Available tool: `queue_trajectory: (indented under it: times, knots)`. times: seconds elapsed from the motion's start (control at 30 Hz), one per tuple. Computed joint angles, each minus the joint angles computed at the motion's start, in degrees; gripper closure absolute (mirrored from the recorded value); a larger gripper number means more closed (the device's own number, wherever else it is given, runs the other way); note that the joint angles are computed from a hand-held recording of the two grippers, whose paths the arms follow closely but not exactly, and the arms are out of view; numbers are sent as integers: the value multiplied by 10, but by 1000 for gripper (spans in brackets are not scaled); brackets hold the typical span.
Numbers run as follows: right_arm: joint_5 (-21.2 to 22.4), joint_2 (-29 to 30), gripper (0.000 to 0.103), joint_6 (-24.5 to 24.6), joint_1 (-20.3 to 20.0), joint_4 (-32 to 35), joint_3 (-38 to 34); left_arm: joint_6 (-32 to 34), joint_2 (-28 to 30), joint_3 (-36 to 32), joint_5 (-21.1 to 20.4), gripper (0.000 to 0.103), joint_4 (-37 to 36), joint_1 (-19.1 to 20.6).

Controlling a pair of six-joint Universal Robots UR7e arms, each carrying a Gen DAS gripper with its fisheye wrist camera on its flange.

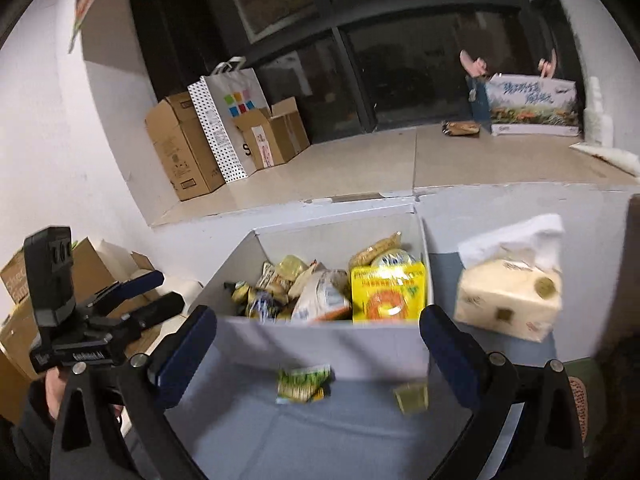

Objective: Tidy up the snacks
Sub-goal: 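Drop the yellow packet and jelly cup into the white box, then grasp the jelly cup with right tool while left tool grasps green pea packet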

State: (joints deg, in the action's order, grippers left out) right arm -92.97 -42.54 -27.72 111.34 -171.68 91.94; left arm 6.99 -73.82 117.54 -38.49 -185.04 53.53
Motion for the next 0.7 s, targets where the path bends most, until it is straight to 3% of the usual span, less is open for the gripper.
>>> queue_trajectory:
  times: [0.13,0.23,0.37,0.5,0.7]
  knots:
    - [-10,-46,0,-29,-7,-44,92,-43,-11,54,0,0,-4,-27]
    - [-22,-67,0,-31,-20,-74,144,-88,-19,89,-22,0,0,-38]
    - [-37,-76,0,-33,-37,-108,183,-133,-19,131,-25,0,-10,-59]
    - [-37,-82,0,-28,-51,-87,190,-160,-15,146,-31,0,3,-67]
    - [-97,-46,0,-60,-46,-61,151,-197,-17,159,-52,0,-5,-61]
